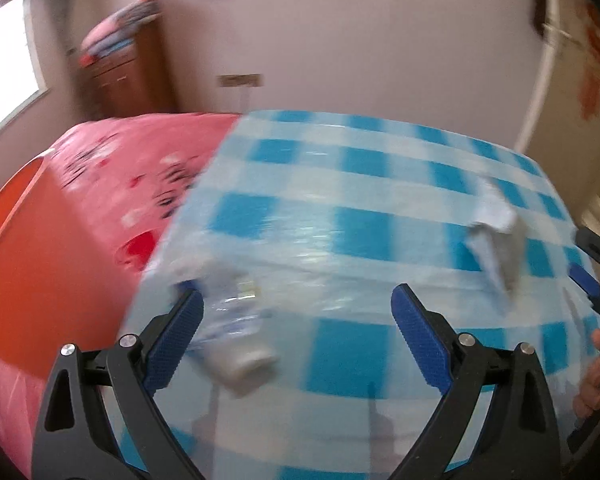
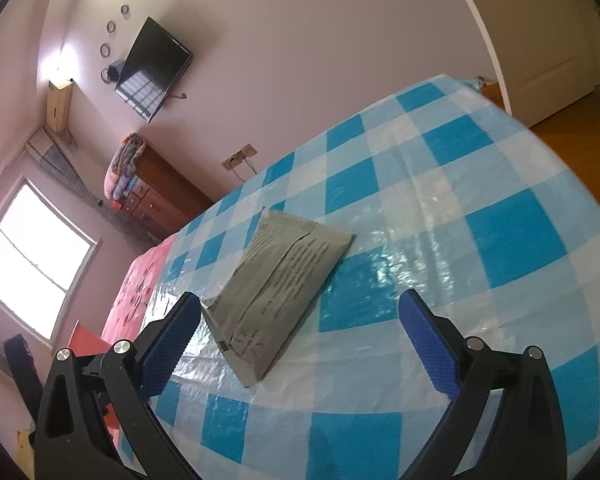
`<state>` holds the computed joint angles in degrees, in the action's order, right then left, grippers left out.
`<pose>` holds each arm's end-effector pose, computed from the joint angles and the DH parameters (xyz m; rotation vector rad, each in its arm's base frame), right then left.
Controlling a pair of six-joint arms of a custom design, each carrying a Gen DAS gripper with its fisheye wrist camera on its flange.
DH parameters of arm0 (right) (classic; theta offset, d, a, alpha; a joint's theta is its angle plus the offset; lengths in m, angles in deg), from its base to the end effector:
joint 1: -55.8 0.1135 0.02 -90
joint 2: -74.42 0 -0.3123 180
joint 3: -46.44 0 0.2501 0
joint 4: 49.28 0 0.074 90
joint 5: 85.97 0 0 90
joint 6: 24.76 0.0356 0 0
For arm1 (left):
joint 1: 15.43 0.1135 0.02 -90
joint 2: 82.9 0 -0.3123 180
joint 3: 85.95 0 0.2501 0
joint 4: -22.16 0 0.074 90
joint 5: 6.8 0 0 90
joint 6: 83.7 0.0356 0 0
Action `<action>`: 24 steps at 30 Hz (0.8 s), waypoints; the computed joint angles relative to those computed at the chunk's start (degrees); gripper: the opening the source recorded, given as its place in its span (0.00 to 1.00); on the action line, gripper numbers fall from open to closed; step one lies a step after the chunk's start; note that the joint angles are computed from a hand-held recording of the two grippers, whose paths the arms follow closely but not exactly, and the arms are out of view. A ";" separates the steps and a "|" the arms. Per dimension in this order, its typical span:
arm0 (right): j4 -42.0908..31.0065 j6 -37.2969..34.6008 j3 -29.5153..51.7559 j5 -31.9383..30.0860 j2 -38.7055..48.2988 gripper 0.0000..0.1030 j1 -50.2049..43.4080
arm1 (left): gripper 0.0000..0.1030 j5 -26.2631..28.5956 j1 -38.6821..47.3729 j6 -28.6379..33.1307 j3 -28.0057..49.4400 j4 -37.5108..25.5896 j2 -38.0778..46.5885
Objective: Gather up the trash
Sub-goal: 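Move both tools back over the table toward the bottle and grey pouch, then grasp the white plastic bottle with the left tool while the right tool grasps the grey pouch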
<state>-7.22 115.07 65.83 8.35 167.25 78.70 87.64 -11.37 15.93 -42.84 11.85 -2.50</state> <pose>0.1855 0.0754 0.1287 0.5552 2.1197 0.6627 0.2403 0.0143 0.1890 0.1525 2.3935 0.0186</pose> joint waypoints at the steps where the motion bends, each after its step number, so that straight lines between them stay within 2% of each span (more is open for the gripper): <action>1: 0.09 0.07 0.42 -0.17 0.46 0.95 0.24 | 0.93 -0.50 1.31 0.20 -0.02 0.64 0.24; 6: -1.52 -0.02 2.33 0.43 1.23 0.94 2.00 | 0.93 1.04 5.43 -1.06 2.19 -0.88 3.79; 10: -2.09 -0.09 3.35 1.08 2.02 0.93 3.19 | 0.93 -0.36 6.11 -1.77 2.20 0.45 5.93; 12: -2.19 -0.14 3.84 0.83 2.59 0.84 3.48 | 0.93 0.12 6.72 -2.77 2.55 0.36 6.80; 14: -2.20 -0.24 4.19 0.55 3.18 0.84 3.53 | 0.92 0.24 7.48 -3.67 2.90 0.36 7.76; 18: -0.35 -0.32 3.85 -0.16 4.15 0.84 3.29 | 0.78 1.13 8.22 -5.03 4.31 -0.84 10.20; 24: -0.08 -1.14 3.99 -0.96 4.48 0.84 3.44 | 0.78 1.30 7.11 -6.44 6.00 -1.06 13.44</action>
